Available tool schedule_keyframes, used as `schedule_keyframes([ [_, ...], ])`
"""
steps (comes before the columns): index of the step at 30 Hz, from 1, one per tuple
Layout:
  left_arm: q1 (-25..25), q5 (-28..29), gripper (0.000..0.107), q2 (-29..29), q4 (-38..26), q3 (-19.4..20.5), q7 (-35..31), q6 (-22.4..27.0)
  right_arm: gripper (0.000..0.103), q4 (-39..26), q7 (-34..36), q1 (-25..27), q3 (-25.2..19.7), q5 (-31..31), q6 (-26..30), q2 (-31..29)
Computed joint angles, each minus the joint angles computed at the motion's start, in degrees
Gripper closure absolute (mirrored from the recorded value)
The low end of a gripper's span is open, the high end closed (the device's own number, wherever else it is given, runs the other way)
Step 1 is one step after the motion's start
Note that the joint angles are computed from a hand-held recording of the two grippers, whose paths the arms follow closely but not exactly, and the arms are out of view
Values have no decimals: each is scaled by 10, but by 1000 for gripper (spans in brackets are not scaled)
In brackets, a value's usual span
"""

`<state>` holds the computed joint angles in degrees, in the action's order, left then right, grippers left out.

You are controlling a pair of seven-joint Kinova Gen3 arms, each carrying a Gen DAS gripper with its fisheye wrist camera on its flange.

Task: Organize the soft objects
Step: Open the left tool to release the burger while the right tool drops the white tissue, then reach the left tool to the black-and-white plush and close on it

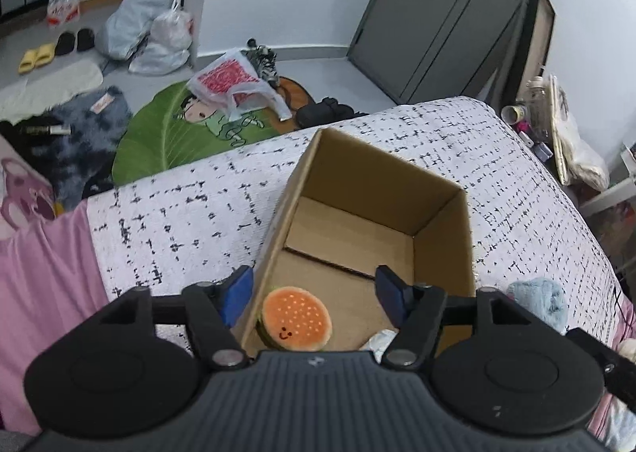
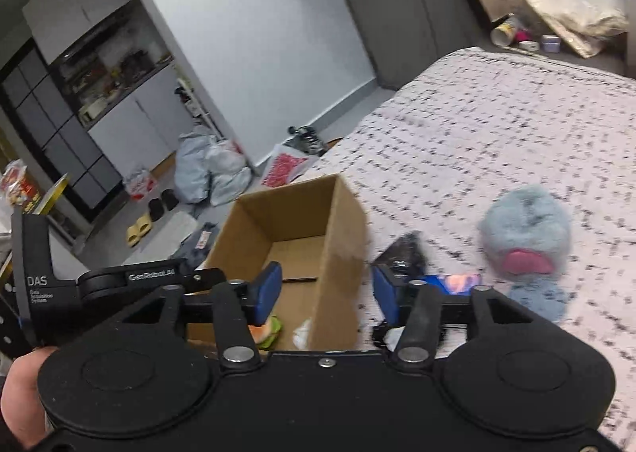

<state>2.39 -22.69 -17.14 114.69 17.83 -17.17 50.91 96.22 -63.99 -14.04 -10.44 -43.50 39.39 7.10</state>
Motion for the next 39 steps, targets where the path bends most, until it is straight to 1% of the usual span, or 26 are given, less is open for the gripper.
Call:
schedule_keyframes([
  [2, -3, -12, 34, 1, -9, 15, 11, 10, 41, 0, 5, 11, 6, -11, 17, -3],
  [3, -2, -17, 31, 3, -14, 20, 15, 16, 40, -2, 0, 14, 9, -9, 25, -4],
  [5, 2, -24, 29, 7, -25, 29, 23, 27, 36, -5, -13, 17, 15, -1, 36, -3],
  [10, 25, -31, 27, 20, -54, 44, 40, 54, 30, 3, -1, 34, 23, -21, 49, -11],
  [13, 44, -39, 27, 34, -73, 54, 54, 68, 29, 4, -8, 42, 31, -21, 59, -12],
  [18, 84, -67, 27, 60, -102, 67, 86, 86, 29, 6, -15, 59, 43, -26, 70, -11],
  [22, 119, -79, 27, 82, -127, 61, 91, 101, 29, 4, -54, 69, 52, -8, 75, -6],
  [30, 187, -103, 27, 131, -176, 44, 109, 132, 29, 4, -55, 102, 57, -33, 94, 6],
  [34, 219, -100, 27, 153, -192, 24, 108, 132, 29, 2, -74, 112, 60, -33, 100, 12],
  [39, 248, -84, 27, 177, -204, -3, 97, 115, 28, 5, -89, 123, 60, -33, 100, 20],
])
